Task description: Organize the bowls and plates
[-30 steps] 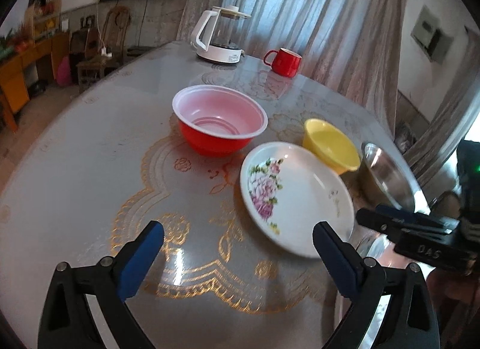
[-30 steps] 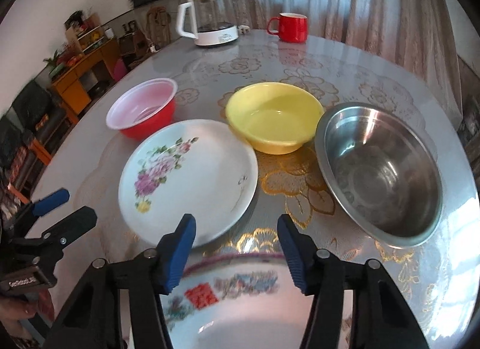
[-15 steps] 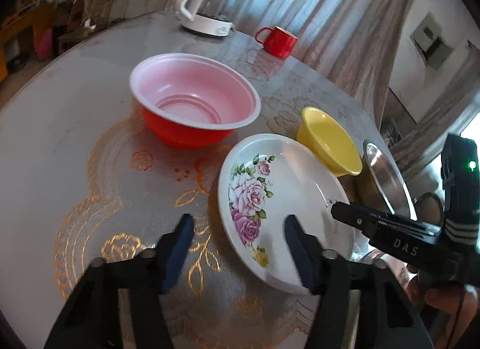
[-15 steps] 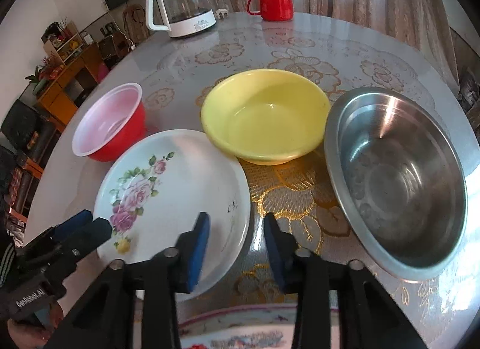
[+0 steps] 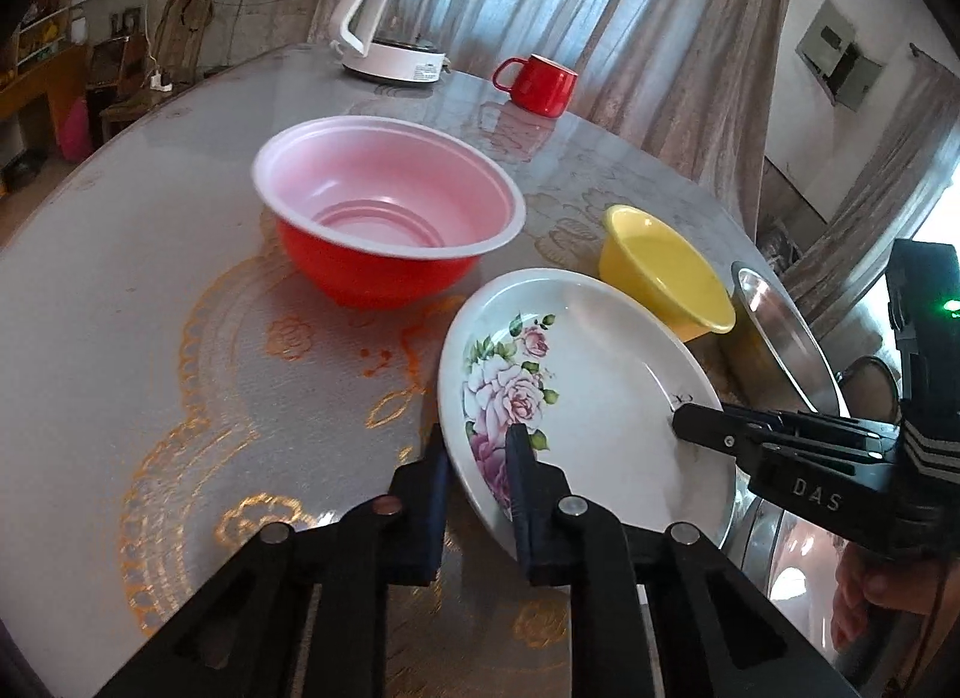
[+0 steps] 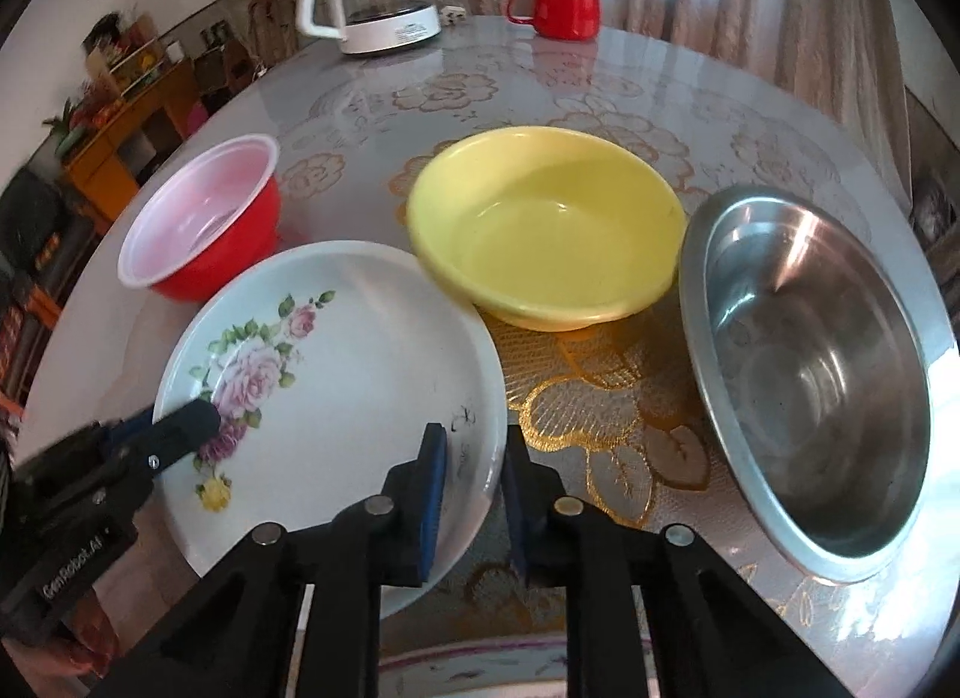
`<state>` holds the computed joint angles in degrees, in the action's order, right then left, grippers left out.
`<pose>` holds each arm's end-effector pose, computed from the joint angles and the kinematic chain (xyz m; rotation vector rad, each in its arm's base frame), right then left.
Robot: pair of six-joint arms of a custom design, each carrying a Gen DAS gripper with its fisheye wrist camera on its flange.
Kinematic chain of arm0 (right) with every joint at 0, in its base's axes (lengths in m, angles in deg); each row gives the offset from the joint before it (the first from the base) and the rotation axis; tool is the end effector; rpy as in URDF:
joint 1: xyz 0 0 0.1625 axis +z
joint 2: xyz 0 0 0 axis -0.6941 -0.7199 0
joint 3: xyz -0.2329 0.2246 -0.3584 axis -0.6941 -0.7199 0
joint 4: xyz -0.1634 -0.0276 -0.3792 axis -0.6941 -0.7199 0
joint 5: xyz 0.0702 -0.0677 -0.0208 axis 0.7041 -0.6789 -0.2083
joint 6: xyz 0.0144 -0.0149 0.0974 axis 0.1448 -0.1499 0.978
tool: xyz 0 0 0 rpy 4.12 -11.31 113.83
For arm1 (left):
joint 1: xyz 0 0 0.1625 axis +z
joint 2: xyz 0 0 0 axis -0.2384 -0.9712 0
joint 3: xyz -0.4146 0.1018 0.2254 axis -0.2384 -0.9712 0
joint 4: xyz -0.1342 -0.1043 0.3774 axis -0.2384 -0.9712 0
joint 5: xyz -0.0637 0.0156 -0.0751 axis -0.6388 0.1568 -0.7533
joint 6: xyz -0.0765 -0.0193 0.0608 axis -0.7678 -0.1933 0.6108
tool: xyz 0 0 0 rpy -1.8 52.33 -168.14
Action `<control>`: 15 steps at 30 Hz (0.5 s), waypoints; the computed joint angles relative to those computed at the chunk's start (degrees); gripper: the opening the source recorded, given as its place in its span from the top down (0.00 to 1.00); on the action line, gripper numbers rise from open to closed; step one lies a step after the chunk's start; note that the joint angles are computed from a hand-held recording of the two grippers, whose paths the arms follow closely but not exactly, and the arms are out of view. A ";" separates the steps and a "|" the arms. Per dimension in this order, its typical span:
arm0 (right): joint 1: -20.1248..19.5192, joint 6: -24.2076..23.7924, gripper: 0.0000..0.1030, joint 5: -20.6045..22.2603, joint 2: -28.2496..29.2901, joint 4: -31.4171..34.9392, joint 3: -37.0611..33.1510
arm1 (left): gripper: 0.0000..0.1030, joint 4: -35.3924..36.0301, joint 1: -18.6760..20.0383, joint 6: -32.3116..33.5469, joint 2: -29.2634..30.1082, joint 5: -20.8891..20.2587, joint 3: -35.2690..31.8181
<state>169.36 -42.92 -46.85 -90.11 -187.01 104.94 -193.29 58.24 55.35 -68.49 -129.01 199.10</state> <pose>0.3165 -0.3398 0.0339 0.1741 -2.4046 0.5988 -0.0742 -0.3275 0.2560 0.5698 2.6995 -0.6628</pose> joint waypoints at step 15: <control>0.68 -1.49 0.84 6.76 1.16 -4.82 1.14 | 0.53 14.38 -2.66 -4.28 -12.79 1.99 0.60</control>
<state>170.05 -44.42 -40.09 -88.95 -191.84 106.08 -178.91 55.58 51.07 -81.29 -127.03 199.70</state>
